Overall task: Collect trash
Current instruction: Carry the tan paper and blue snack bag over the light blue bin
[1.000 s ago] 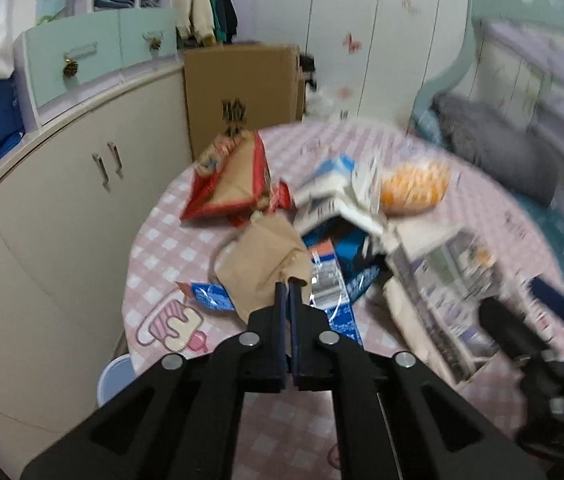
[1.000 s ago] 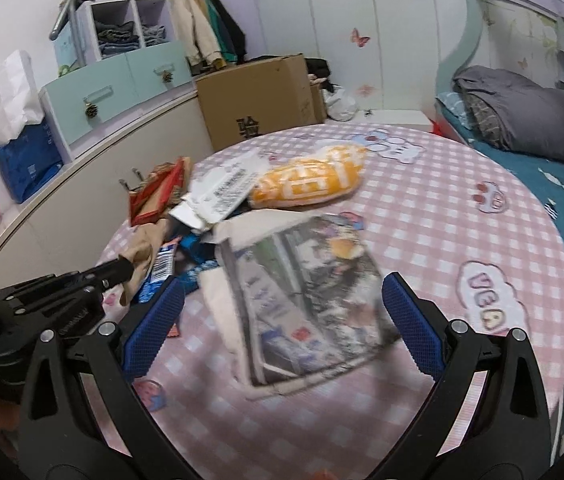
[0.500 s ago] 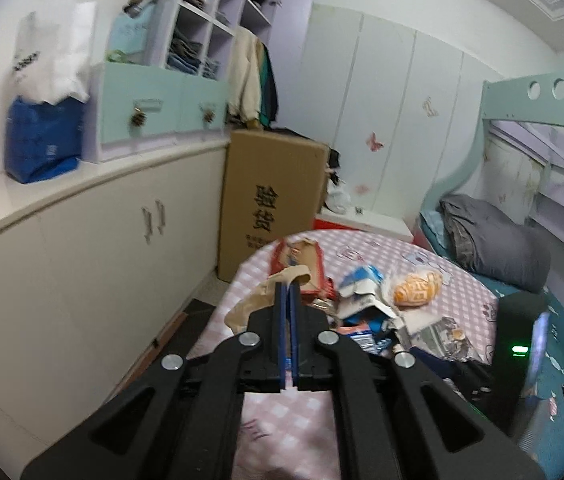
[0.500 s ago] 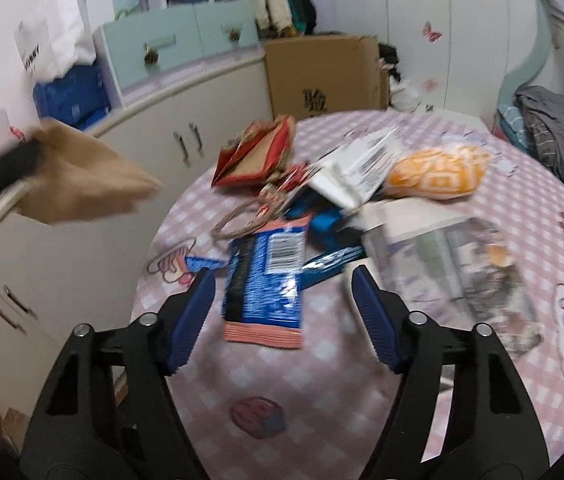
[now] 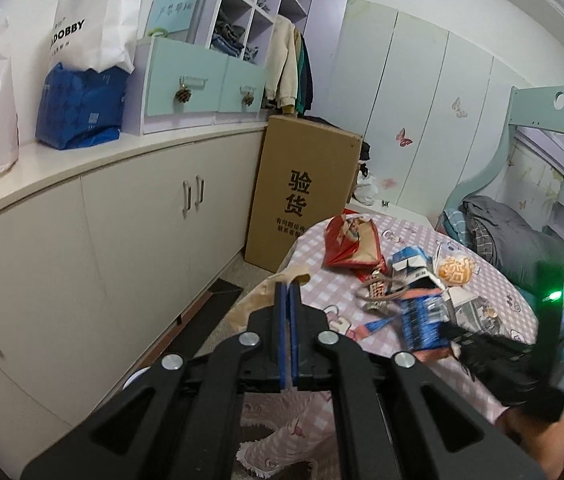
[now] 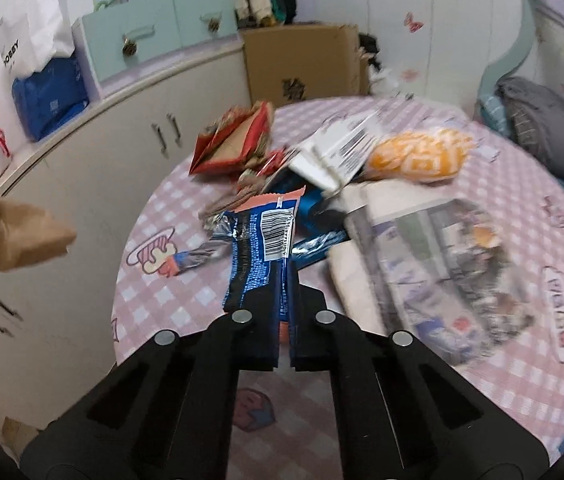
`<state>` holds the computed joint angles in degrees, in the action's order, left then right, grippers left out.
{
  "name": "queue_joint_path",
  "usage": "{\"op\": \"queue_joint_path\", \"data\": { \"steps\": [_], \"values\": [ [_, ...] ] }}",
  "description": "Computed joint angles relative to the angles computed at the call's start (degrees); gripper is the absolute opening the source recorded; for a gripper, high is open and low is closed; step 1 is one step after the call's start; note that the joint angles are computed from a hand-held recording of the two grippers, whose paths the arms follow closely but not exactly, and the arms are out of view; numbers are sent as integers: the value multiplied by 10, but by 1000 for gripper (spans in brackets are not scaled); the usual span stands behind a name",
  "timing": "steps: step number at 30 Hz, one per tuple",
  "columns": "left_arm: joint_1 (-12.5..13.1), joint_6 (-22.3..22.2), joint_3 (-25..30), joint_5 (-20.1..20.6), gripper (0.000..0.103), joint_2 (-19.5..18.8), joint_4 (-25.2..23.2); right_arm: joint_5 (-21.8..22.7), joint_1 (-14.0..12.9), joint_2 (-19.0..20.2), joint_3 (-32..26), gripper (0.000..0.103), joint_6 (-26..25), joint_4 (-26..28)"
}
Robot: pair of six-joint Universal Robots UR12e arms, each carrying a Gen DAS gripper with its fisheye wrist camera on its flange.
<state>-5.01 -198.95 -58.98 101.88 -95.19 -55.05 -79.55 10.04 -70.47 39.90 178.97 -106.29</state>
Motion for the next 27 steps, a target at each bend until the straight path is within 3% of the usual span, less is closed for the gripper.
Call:
{"op": "queue_joint_path", "data": {
  "steps": [7,10,11,13,15,17,20,23,24,27],
  "values": [
    [21,-17,-35,-14,2,21,-16,-125,23,-29,25,3,-30,-70],
    [31,-25,-49,-21,2,30,-23,-204,38,-26,25,3,-54,-94],
    [33,-25,-51,-22,2,32,-24,-209,38,-24,23,3,-55,-94],
    [36,-24,-57,-26,2,35,-25,-206,33,-18,9,3,-50,-75],
    [38,-23,-61,-29,2,38,-25,-158,25,-17,1,3,-29,-50],
    [38,-25,-63,-32,2,40,-25,-181,28,-16,5,3,-60,-56],
    [39,-25,-65,-38,2,41,-25,-176,30,-16,5,3,-60,-34],
    [39,-27,-67,-42,2,42,-27,-113,23,-14,-7,3,-48,6],
    [39,-28,-68,-42,2,42,-28,-123,27,-17,2,3,-61,-5],
    [41,-30,-74,-40,2,46,-25,-85,33,-21,9,3,-59,-6]
  ]
}}
